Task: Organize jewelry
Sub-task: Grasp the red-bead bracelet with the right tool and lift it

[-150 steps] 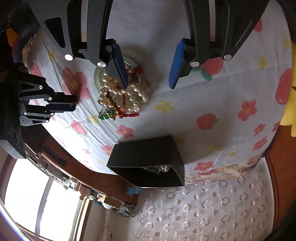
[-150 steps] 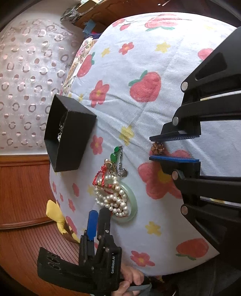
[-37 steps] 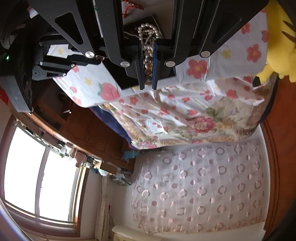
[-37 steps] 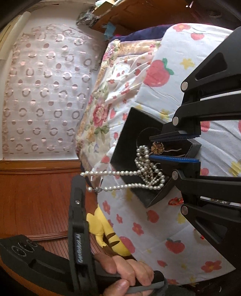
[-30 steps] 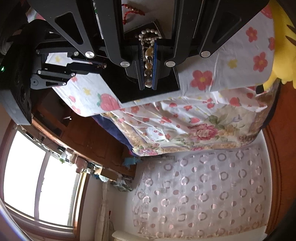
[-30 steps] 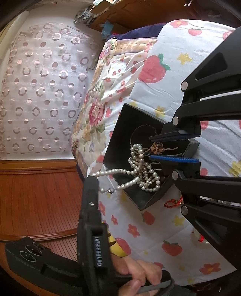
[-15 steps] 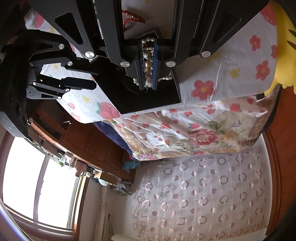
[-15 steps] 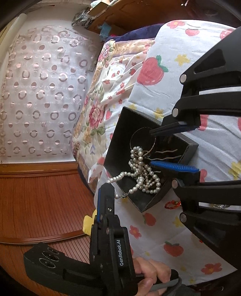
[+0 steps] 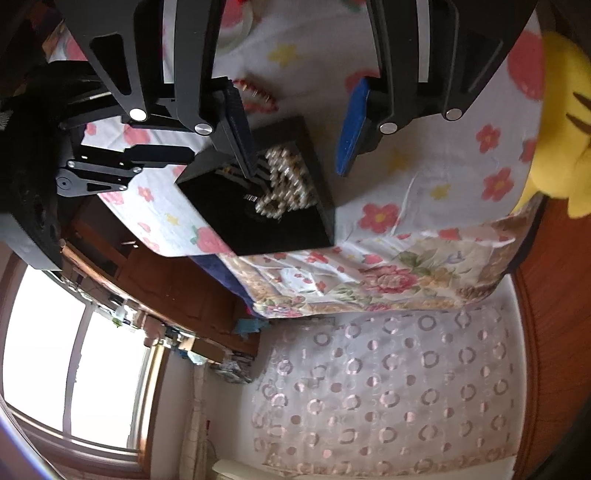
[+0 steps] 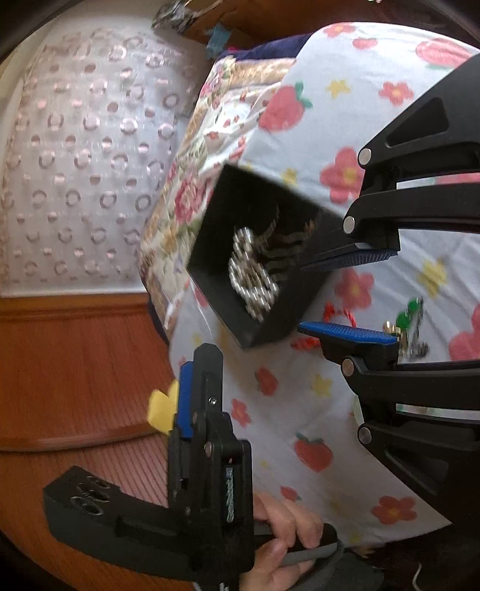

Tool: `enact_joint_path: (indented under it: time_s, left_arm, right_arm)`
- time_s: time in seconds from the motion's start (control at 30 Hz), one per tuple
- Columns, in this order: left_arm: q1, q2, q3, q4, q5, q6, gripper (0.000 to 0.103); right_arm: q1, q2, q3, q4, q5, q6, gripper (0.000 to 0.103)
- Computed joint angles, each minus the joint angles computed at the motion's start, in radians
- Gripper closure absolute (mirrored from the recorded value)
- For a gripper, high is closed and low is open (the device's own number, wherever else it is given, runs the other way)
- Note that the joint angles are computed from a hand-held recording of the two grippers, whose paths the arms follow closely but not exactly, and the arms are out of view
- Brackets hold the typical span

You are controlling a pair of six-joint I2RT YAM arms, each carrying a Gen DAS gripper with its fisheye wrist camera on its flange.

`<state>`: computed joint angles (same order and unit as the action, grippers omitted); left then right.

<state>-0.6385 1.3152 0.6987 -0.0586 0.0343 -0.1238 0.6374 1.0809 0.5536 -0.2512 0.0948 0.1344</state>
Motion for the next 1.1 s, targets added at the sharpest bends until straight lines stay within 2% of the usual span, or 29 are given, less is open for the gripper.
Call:
enact_joint_path:
  time_s: [0.1, 0.17, 0.43, 0.53, 0.63, 0.8, 1.0, 1.1]
  left_arm:
    - [0.011, -0.051, -0.051, -0.010, -0.023, 0.004, 0.049]
    - [0.010, -0.085, -0.088, -0.019, -0.054, 0.010, 0.047]
    - [0.044, -0.146, -0.174, -0.039, -0.040, 0.007, 0.045]
    - [0.038, -0.152, -0.199, -0.037, -0.036, 0.000, 0.045]
    - [0.018, -0.148, -0.211, -0.038, -0.029, -0.013, 0.045]
    - [-0.057, -0.128, -0.227, -0.021, -0.039, -0.044, 0.045]
    - [-0.141, -0.113, -0.237, -0.014, -0.051, -0.072, 0.045]
    - [-0.169, -0.109, -0.235, -0.020, -0.057, -0.083, 0.045]
  right_arm:
    - [0.012, 0.090, 0.020, 0.044, -0.024, 0.002, 0.072]
    - [0.004, 0.140, 0.036, 0.062, -0.047, -0.002, 0.072]
    - [0.022, 0.288, 0.113, 0.081, -0.071, -0.013, 0.073]
    - [0.022, 0.314, 0.127, 0.071, -0.061, -0.022, 0.097]
    - [0.018, 0.270, 0.100, 0.078, -0.067, -0.016, 0.100]
    - [0.023, 0.092, 0.040, 0.028, -0.026, 0.021, 0.100]
    - [0.056, -0.175, -0.008, -0.123, 0.054, 0.067, 0.100]
    - [0.061, -0.248, -0.019, -0.178, 0.076, 0.076, 0.100]
